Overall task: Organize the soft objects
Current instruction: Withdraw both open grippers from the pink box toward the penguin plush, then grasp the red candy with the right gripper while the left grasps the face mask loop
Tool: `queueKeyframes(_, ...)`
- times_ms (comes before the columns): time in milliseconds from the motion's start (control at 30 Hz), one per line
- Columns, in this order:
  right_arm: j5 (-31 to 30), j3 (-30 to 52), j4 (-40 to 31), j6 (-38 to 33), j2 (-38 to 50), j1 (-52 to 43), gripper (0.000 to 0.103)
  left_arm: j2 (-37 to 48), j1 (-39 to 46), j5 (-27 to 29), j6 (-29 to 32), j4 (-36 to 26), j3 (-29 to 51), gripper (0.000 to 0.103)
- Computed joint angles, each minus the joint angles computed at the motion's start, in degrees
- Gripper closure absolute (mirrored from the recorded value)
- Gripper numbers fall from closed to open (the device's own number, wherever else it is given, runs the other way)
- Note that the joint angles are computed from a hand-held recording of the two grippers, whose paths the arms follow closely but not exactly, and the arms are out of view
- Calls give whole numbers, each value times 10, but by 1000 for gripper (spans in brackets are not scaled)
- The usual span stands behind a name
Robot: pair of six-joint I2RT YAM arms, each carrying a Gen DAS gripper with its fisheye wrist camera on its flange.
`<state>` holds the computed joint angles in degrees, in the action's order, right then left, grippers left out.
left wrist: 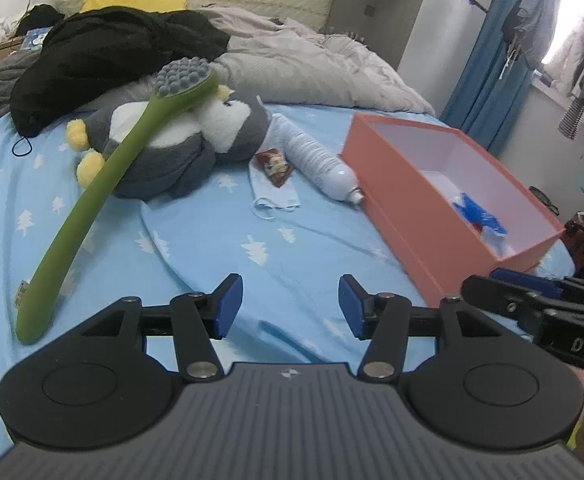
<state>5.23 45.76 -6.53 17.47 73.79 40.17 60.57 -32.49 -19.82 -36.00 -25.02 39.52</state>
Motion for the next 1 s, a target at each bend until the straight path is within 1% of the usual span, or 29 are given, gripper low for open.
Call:
queueKeyframes(233,-32,46,74,-5,114,-29,56,104,127,79,52,125,-22,44)
queueKeyframes(400,-57,101,120,-10,209,-50,56,195,179,101,69,211,-9,44)
queueKeyframes(467,-63,126,129,-14,247,-57,56,240,201,121,70,244,4,44)
queueKeyframes(633,-80,202,131,-10,336,-77,56,341,242,162,70,306,49,44)
queueKeyframes(733,-90,252,129,-11,382,-82,56,407,247,156,96,334,88,45)
queueKeyframes(800,-93,292,124,-13,415,-84,56,445,260,192,95,356,110,45)
queueKeyframes(867,-96,342,106,-17,453,-86,56,483,275,231,91,381,131,45)
queueKeyframes(900,-99,368,93,-22,471,-88,56,499,277,239,91,391,140,45)
queueKeyframes(967,-104,439,43,-40,516,-89,56,534,284,251,89,408,164,45)
queueKeyframes(1000,-107,466,33,-39,534,-90,56,549,287,261,86,414,173,46)
